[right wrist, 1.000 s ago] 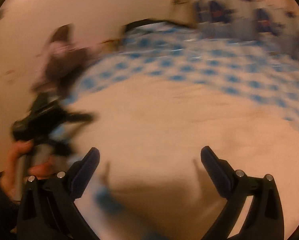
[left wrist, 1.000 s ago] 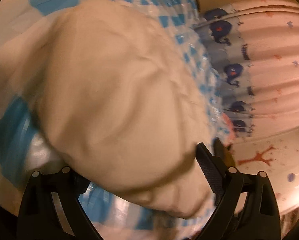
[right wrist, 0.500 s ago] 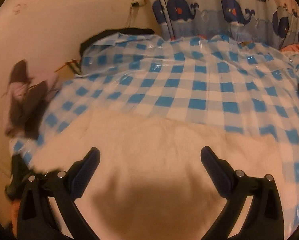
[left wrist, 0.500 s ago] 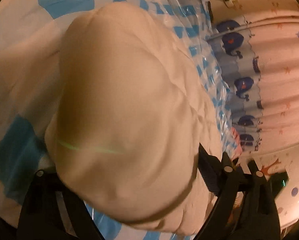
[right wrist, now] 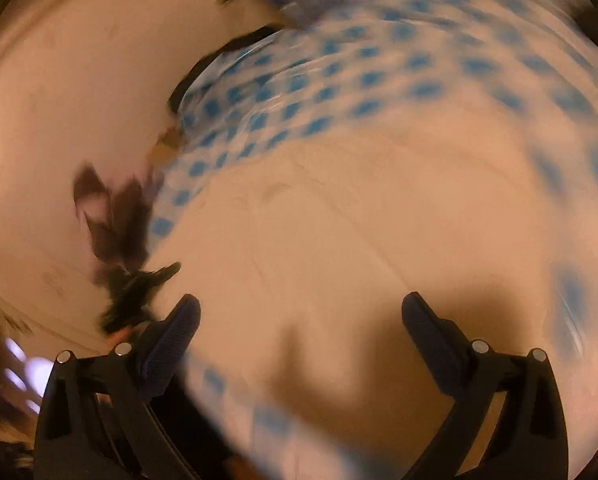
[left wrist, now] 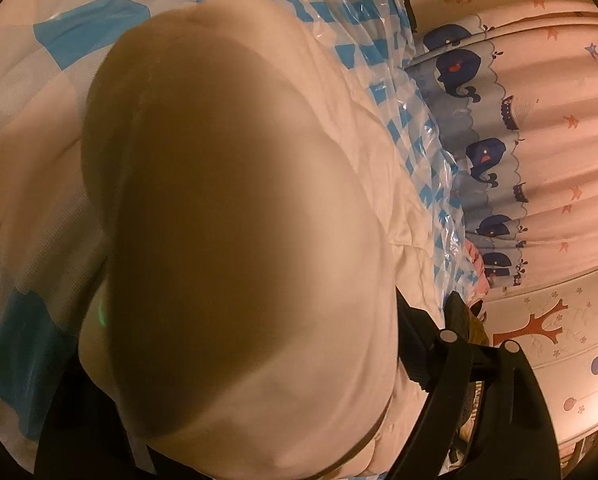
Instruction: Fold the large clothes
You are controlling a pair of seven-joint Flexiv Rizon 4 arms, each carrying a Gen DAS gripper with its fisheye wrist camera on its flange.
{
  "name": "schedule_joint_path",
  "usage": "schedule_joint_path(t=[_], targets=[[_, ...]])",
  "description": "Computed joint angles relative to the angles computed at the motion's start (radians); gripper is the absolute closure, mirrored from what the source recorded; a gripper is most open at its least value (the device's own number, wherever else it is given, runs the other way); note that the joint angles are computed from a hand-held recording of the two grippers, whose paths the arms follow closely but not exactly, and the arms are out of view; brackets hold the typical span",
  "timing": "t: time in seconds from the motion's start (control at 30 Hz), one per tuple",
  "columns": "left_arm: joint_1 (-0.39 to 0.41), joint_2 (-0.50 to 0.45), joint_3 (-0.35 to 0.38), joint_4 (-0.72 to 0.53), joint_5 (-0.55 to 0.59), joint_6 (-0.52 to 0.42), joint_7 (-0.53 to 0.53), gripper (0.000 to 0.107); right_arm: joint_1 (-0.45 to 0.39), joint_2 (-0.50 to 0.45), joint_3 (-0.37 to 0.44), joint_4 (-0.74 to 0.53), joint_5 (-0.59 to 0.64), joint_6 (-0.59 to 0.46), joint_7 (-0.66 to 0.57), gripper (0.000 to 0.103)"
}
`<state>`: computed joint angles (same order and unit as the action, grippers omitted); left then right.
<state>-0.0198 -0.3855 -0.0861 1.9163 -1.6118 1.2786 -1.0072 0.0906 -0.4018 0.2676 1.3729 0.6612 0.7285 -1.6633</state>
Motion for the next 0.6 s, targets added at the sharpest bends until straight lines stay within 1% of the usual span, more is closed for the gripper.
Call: schedule_joint_path(t=[0.03, 0.1, 0.13, 0.2, 0.23, 0.27, 0.3, 0.33, 0.37, 0.4, 0.43, 0.47, 0.6], targets=[[-0.001, -0.004, 0.000, -0.004, 0.005, 0.004, -0.001, 0.028, -0.031, 0.040, -0.003, 0.051, 0.028, 0.001, 0.015, 0.006], [-0.002, -0.012, -0.002, -0.011, 0.006, 0.013, 0.004, 0.027, -0.103, 0.108, -0.014, 0.144, 0.118, -0.040, 0.039, 0.006], [-0.002, -0.014, -0.004, -0.014, 0.003, 0.015, 0.005, 0.027, -0.127, 0.121, -0.018, 0.161, 0.173, -0.064, 0.023, 0.006], [0.003, -0.018, -0.003, -0.018, 0.017, 0.012, -0.017, 0.026, -0.188, 0.113, -0.019, 0.168, 0.357, -0.147, -0.032, 0.006], [0.005, -0.018, -0.004, -0.019, 0.026, 0.009, -0.030, 0.026, -0.195, 0.111, -0.024, 0.177, 0.407, -0.164, -0.037, 0.006], [0.009, -0.019, -0.004, -0.020, 0.036, 0.005, -0.043, 0.026, -0.183, 0.109, -0.035, 0.181, 0.407, -0.168, -0.023, 0.006], [0.009, -0.022, -0.012, -0.026, 0.002, 0.012, -0.010, 0.026, -0.161, 0.107, -0.044, 0.182, 0.379, -0.156, -0.006, 0.006], [0.007, -0.022, -0.016, -0.030, -0.038, 0.014, 0.031, 0.026, -0.167, 0.106, -0.045, 0.176, 0.414, -0.170, -0.025, 0.006], [0.005, -0.021, -0.012, -0.026, -0.041, 0.008, 0.035, 0.025, -0.182, 0.099, -0.043, 0.165, 0.468, -0.197, -0.046, 0.006], [0.001, -0.014, -0.009, -0.014, -0.058, 0.006, 0.053, 0.025, -0.180, 0.102, -0.048, 0.166, 0.473, -0.204, -0.035, 0.006], [-0.004, -0.011, -0.006, -0.010, -0.067, 0.006, 0.059, 0.025, -0.158, 0.104, -0.058, 0.168, 0.438, -0.181, -0.014, 0.006], [-0.007, -0.013, -0.002, -0.013, -0.066, 0.006, 0.057, 0.024, -0.150, 0.094, -0.062, 0.159, 0.429, -0.183, -0.007, 0.006], [-0.012, -0.031, 0.001, -0.036, -0.052, 0.011, 0.040, 0.022, -0.128, 0.030, -0.057, 0.104, 0.440, -0.133, 0.003, 0.006]])
